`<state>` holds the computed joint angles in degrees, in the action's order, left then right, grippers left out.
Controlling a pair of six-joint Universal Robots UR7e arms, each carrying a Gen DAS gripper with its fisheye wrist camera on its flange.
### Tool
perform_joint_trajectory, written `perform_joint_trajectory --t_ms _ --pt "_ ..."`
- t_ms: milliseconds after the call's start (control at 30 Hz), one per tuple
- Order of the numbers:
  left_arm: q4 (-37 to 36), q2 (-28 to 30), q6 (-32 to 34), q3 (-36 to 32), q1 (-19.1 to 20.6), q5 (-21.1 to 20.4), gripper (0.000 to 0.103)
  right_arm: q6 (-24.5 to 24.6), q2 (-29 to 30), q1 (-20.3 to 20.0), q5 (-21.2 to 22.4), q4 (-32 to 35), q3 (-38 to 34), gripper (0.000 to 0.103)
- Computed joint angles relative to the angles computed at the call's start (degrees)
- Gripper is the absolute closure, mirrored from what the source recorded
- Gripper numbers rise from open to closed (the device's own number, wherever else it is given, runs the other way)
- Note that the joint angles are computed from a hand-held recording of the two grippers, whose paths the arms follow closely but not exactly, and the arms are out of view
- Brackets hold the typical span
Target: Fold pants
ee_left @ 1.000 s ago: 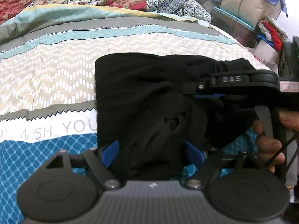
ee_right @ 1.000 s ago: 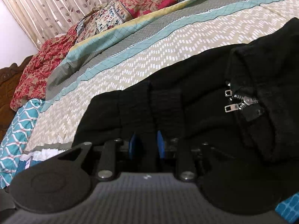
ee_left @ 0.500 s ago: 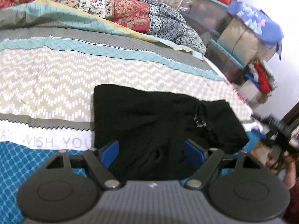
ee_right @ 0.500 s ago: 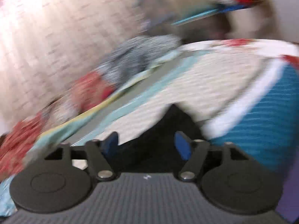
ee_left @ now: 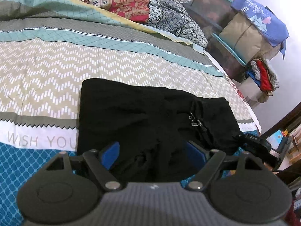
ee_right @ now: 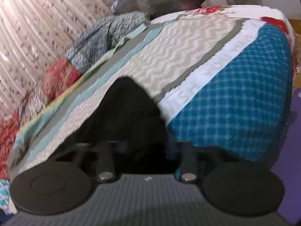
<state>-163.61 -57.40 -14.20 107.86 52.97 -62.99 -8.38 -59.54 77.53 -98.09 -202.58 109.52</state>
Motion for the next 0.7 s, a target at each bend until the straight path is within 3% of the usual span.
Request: perform_joint_trajectory --t_ms 100,233,467,633,700 --pt "-1.39 0.27 0.28 -0.54 0.22 -1.00 0.023 -2.76 -0.60 3.12 -0.87 -0.83 1.04 0.084" --pt "-4.25 -0.14 -0.66 -0.09 0.60 -1.16 0.023 -5.96 -1.09 7.42 4.58 -0.23 1.61 0.084" --pt "-7.41 -4.42 -4.98 4.33 2.75 0.81 0.023 -15.28 4.18 15.86 9.58 9.62 -1.35 0.084" --pt "-6.43 -6.52 -8.44 6.53 4.67 2.28 0.023 -17.97 12.12 19.16 4.16 21.95 -6.33 0.083" --pt "-5.77 -7.00 -9.54 7.19 5.45 1.39 0.023 -23.38 15.77 19.89 -0.78 20.72 -7.20 0.082"
